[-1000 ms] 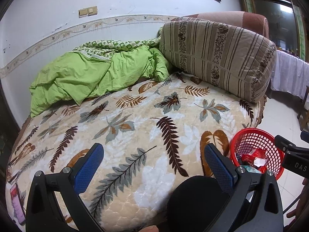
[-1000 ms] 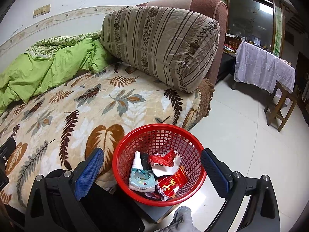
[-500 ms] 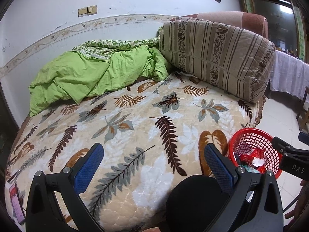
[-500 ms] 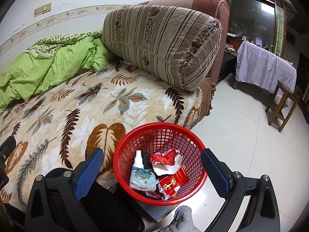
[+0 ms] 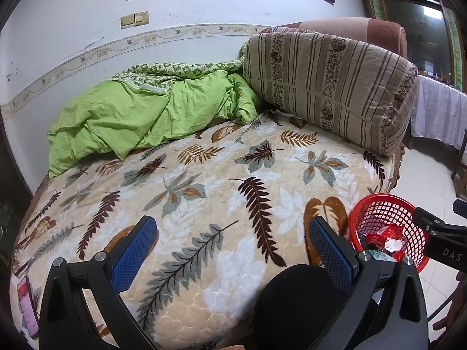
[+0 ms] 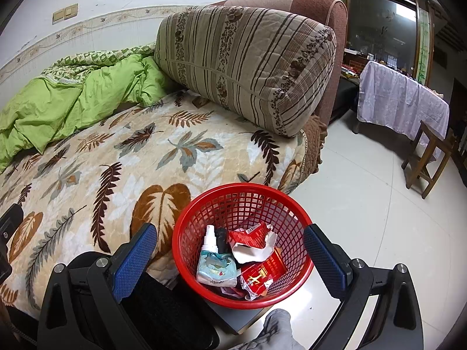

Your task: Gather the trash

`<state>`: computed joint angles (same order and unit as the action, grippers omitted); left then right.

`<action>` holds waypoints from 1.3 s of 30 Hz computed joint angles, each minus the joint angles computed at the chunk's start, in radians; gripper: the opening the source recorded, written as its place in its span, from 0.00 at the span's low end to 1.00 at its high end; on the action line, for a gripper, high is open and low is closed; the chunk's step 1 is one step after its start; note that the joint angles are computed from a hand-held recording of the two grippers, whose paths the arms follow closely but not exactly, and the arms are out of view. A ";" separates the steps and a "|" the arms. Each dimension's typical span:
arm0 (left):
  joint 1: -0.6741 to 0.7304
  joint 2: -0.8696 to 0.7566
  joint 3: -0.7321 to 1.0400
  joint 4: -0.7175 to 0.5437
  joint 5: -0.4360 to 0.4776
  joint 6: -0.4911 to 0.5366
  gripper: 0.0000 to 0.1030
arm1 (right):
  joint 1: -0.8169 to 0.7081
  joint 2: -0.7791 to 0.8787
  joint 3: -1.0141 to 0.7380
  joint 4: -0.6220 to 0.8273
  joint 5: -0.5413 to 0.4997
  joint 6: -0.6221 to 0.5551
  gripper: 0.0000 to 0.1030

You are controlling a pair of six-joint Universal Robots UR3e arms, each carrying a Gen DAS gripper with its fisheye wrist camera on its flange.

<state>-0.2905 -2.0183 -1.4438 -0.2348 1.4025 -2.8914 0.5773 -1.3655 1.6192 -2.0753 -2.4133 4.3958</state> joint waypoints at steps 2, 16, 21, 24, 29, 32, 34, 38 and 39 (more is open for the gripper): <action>0.000 0.000 0.003 -0.006 -0.003 -0.003 1.00 | -0.001 0.001 0.000 -0.002 0.001 -0.002 0.98; -0.007 0.002 -0.003 -0.002 -0.001 -0.002 1.00 | -0.001 0.005 -0.004 -0.004 0.002 -0.007 0.98; -0.006 0.002 -0.003 -0.002 -0.002 -0.002 1.00 | 0.000 0.007 -0.006 -0.003 0.003 -0.007 0.98; -0.006 0.002 -0.002 -0.004 -0.003 -0.002 1.00 | 0.000 0.008 -0.006 -0.004 0.003 -0.008 0.98; -0.008 0.002 -0.001 -0.005 0.000 -0.004 1.00 | 0.001 0.008 -0.007 -0.002 0.003 -0.007 0.98; -0.001 0.001 0.008 -0.031 -0.016 -0.013 1.00 | 0.000 0.020 -0.012 -0.019 0.006 -0.025 0.98; 0.011 -0.003 0.022 -0.071 -0.032 -0.022 1.00 | -0.012 0.029 -0.012 -0.066 0.014 -0.078 0.98; 0.057 -0.042 0.063 -0.114 -0.003 -0.066 1.00 | -0.045 0.084 -0.057 -0.191 0.046 -0.238 0.98; 0.076 -0.060 0.090 -0.139 0.010 -0.077 1.00 | -0.053 0.120 -0.096 -0.222 0.050 -0.290 0.98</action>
<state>-0.2145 -2.0787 -1.3535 -0.3738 1.4127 -2.9686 0.5239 -1.2457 1.5232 -2.2974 -2.3631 4.1060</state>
